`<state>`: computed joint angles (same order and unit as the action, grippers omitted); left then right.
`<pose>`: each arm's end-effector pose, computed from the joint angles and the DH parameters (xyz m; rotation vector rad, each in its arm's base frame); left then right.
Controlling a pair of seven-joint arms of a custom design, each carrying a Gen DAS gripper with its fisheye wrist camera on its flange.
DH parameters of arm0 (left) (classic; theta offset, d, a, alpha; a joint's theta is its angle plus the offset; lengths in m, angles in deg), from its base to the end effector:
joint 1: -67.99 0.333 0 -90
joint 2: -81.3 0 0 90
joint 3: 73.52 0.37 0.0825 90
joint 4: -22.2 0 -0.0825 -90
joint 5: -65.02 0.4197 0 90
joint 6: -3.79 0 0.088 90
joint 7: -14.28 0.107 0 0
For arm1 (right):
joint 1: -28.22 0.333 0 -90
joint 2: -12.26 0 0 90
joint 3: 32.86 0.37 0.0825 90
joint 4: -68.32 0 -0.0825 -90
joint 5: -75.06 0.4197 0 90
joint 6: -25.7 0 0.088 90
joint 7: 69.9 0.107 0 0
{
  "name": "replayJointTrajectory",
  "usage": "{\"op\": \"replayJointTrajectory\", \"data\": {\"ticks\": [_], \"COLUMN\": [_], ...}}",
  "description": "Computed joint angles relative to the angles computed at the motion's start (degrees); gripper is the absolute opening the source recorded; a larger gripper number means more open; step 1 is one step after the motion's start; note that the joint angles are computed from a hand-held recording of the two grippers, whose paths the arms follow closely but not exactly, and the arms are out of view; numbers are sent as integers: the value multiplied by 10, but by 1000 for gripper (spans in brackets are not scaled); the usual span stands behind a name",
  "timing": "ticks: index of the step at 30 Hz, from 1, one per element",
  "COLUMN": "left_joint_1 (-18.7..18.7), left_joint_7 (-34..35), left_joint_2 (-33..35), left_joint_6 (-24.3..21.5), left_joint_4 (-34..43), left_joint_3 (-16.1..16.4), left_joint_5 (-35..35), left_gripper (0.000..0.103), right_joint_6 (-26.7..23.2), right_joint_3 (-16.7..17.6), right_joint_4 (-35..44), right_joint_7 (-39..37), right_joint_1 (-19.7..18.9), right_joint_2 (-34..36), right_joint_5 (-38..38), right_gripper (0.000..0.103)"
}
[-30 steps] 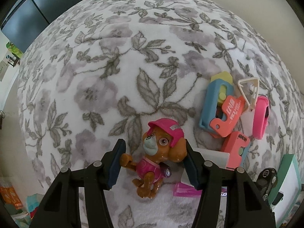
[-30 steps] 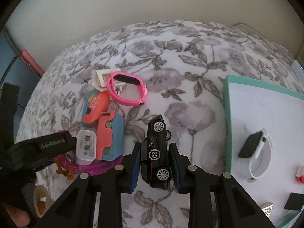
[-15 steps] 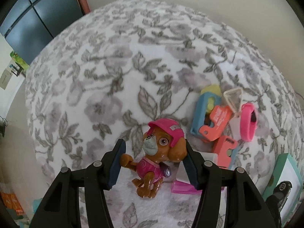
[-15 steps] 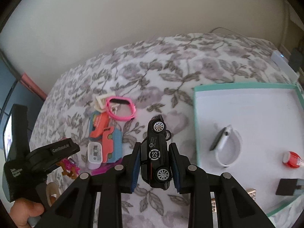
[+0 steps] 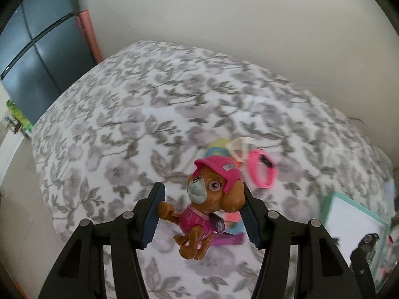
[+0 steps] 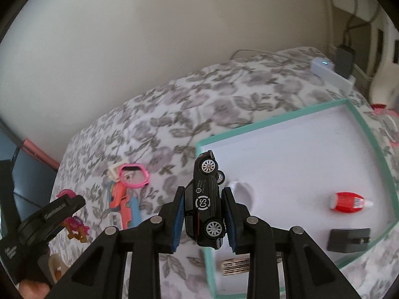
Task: Organize rigid objects
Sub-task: 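Carry the puppy with the left tool to the tray while the right tool drops the car there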
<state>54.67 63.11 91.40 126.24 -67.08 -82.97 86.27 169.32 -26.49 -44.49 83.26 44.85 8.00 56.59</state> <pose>0.6521 -0.2454 0.6358 -2.0885 1.7185 -0.4405 0.5620 0.2434 0.6151 -1.2874 2.1662 -0.3823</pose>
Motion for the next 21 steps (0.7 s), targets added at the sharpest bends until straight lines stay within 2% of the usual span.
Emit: {"op": "replayJointTrajectory", "data": {"ticks": [13,21], "left_joint_1": [-27,-53], "left_joint_7": [90,156], "left_joint_2": [-8,-5], "left_joint_6": [74,99], "left_joint_4": [-19,-27], "left_joint_3": [-28,-43], "left_joint_5": [-40,-60], "left_gripper": [60,60], "right_joint_6": [-77,-110], "right_joint_3": [-4,-6], "right_joint_4": [-31,-52], "right_joint_7": [48,66], "right_joint_1": [-36,-56], "right_joint_2": [-50,-72], "right_joint_5": [-20,-18], "right_gripper": [31,31]}}
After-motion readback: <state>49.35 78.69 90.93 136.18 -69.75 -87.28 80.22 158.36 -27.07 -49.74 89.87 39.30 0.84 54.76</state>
